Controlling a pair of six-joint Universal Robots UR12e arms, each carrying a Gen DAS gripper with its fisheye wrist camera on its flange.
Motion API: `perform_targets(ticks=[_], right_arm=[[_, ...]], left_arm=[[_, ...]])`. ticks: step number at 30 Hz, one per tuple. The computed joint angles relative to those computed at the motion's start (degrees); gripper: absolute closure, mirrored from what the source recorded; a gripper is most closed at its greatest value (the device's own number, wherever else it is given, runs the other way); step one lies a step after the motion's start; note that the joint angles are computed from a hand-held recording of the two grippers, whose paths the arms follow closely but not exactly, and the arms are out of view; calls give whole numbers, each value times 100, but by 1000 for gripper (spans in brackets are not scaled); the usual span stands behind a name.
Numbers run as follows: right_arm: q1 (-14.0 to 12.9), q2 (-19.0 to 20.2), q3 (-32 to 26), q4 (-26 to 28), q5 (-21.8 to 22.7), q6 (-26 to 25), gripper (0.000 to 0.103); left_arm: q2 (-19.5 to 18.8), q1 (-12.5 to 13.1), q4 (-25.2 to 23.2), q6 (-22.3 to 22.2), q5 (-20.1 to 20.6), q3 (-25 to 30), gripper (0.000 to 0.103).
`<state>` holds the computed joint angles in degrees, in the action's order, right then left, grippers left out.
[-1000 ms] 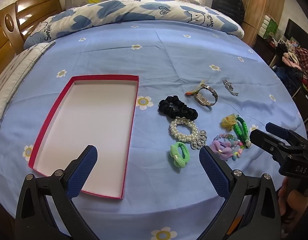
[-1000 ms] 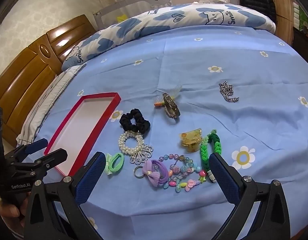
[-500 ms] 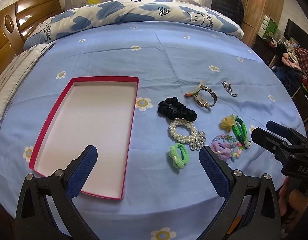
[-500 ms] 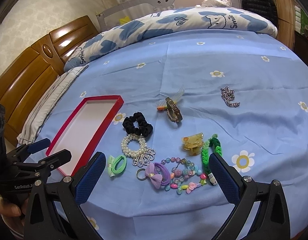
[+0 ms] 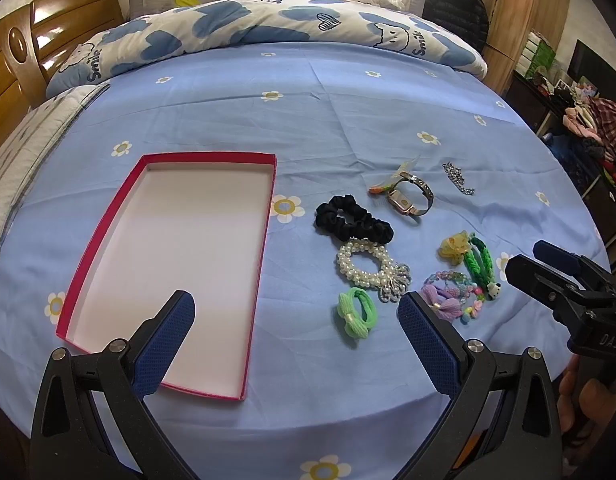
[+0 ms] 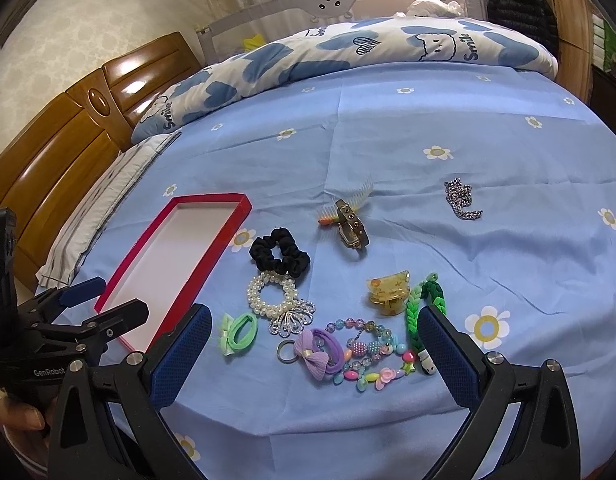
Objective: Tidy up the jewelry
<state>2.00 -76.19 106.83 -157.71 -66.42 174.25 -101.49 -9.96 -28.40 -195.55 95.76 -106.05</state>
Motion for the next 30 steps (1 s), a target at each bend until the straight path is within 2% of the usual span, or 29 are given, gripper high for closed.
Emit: perform_targets(ticks=[20,30], right_arm=[[-15,5,-14,3,51,34,0],[-31,23,-26,-13,104,69,0]], left_arm=[[-20,7,-34,5,-22,21,1],[-64,97,-39,-75,-322,35,1]])
